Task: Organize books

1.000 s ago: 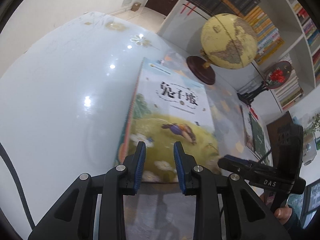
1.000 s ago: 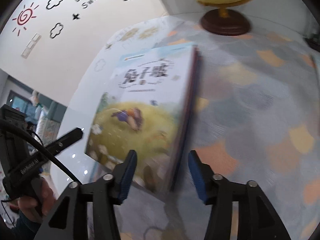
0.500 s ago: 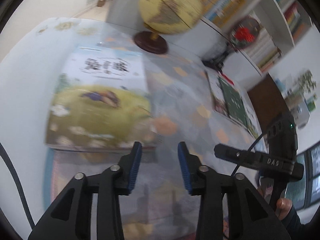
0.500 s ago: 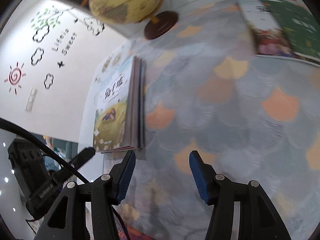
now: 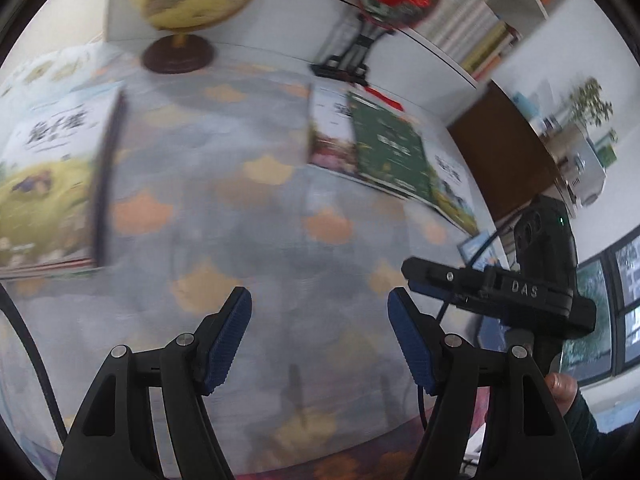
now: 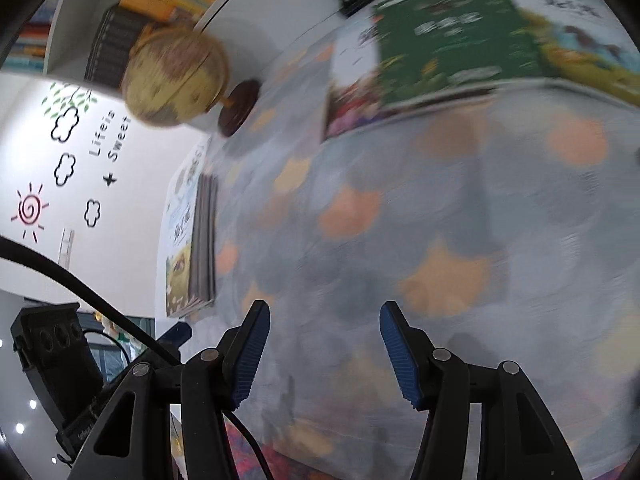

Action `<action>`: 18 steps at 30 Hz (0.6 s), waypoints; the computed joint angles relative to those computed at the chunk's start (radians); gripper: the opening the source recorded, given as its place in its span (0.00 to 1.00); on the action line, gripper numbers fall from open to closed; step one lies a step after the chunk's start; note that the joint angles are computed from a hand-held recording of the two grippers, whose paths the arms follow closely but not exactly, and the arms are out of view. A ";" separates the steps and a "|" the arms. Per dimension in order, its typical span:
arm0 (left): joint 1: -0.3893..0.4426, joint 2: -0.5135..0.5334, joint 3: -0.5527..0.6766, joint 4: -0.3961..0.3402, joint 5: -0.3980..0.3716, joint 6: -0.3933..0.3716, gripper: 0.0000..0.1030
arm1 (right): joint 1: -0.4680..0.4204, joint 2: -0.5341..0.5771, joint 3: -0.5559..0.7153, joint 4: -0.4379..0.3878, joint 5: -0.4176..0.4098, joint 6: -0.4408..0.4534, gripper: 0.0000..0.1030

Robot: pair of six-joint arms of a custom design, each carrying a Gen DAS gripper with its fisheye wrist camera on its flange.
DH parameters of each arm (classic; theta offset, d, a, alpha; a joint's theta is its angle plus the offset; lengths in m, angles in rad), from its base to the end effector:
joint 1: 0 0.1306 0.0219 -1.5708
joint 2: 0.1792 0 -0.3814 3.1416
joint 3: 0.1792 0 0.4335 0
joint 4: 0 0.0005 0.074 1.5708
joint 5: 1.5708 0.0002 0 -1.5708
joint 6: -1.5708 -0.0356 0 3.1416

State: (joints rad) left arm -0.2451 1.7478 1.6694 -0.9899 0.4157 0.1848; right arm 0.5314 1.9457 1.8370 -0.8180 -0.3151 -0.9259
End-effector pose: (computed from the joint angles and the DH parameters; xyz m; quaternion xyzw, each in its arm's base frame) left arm 0.6155 -0.1693 0.3606 0.0799 0.9458 -0.2472 0.1950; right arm 0.6138 0.3730 0.3215 0.1349 0.9284 0.3192 0.1341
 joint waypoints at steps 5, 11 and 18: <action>-0.066 0.048 0.072 -0.008 -0.014 0.043 0.67 | -0.070 -0.073 -0.085 0.010 -0.006 0.043 0.54; -0.157 0.156 0.222 -0.015 -0.009 0.072 0.67 | -0.145 -0.154 -0.173 0.007 0.021 0.098 0.54; -0.230 0.385 0.558 -0.138 -0.015 0.005 0.67 | -0.232 -0.214 -0.237 -0.015 0.142 0.077 0.54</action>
State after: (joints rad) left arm -0.4753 2.1325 2.2272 -1.1275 0.4012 0.1903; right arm 0.2994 1.7317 1.6000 -0.8326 -0.1730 -0.8493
